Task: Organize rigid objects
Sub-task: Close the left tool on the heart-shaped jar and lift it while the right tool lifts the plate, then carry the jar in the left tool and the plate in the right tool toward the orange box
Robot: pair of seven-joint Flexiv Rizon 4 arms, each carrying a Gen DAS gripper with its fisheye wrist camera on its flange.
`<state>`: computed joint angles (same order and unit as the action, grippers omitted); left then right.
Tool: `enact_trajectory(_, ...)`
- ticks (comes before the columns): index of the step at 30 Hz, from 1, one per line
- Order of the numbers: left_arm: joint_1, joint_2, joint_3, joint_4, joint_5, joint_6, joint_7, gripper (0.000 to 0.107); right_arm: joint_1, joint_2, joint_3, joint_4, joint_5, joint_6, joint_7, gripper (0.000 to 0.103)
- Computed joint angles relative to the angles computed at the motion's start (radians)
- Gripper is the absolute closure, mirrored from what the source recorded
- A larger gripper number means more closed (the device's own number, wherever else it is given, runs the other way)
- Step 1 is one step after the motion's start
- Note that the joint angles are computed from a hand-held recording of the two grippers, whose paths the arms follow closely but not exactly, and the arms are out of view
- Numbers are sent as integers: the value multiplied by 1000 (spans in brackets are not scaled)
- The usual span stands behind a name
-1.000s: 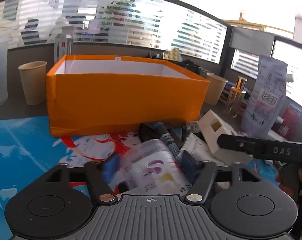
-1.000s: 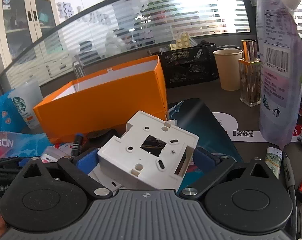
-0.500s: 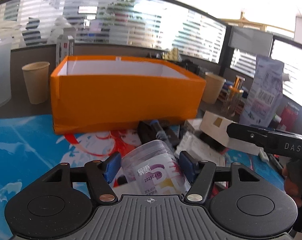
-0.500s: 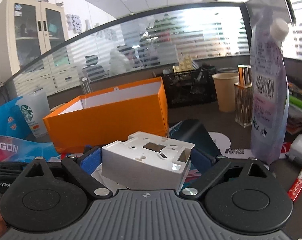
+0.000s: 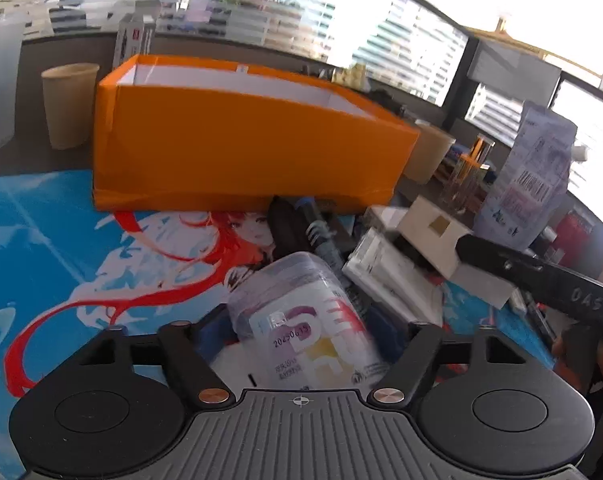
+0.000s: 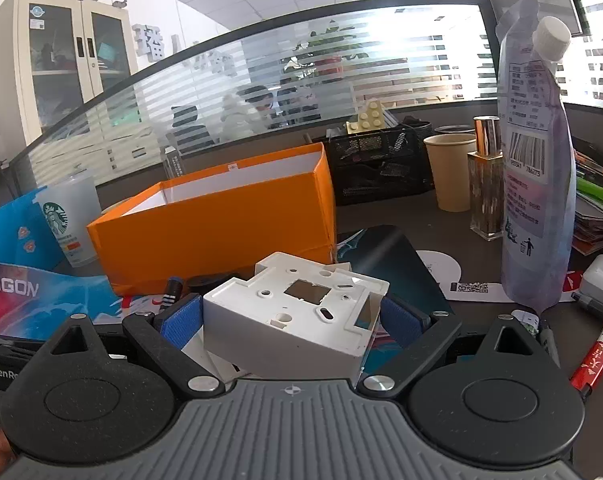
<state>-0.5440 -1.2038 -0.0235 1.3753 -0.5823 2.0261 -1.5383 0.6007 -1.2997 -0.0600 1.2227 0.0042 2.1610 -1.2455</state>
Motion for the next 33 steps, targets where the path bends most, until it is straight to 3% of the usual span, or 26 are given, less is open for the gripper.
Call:
enact_trajectory(8, -44, 7, 37, 12, -53, 92, 69, 39, 9, 8, -8, 9, 17, 35, -29, 9)
enact_trajectory(23, 4, 41, -51, 37, -95, 217, 157, 42, 58, 20, -40, -22, 114, 77, -178, 13)
enact_trajectory(24, 7, 42, -56, 40, -93, 223, 162, 42, 65, 16, -49, -29, 129, 85, -190, 34)
enact_trajectory(25, 11, 43, -61, 41, -93, 225, 166, 42, 44, 14, -24, -27, 78, 118, -188, 73)
enact_trajectory(26, 16, 45, -68, 39, -89, 225, 168, 42, 35, 23, -13, -20, 58, 116, -189, 90)
enact_trajectory(29, 32, 45, -84, 41, -68, 232, 160, 42, 55, 41, -46, -27, 73, 23, -232, 90)
enact_trajectory(30, 30, 43, -82, 39, -75, 235, 163, 42, 51, 38, -41, -31, 66, 12, -230, 89)
enact_trajectory(31, 29, 42, -84, 40, -78, 237, 164, 42, 39, 36, -27, -32, 39, -1, -223, 82)
enact_trajectory(33, 31, 40, -88, 41, -85, 229, 167, 42, 31, 27, -14, -33, 17, 16, -214, 81)
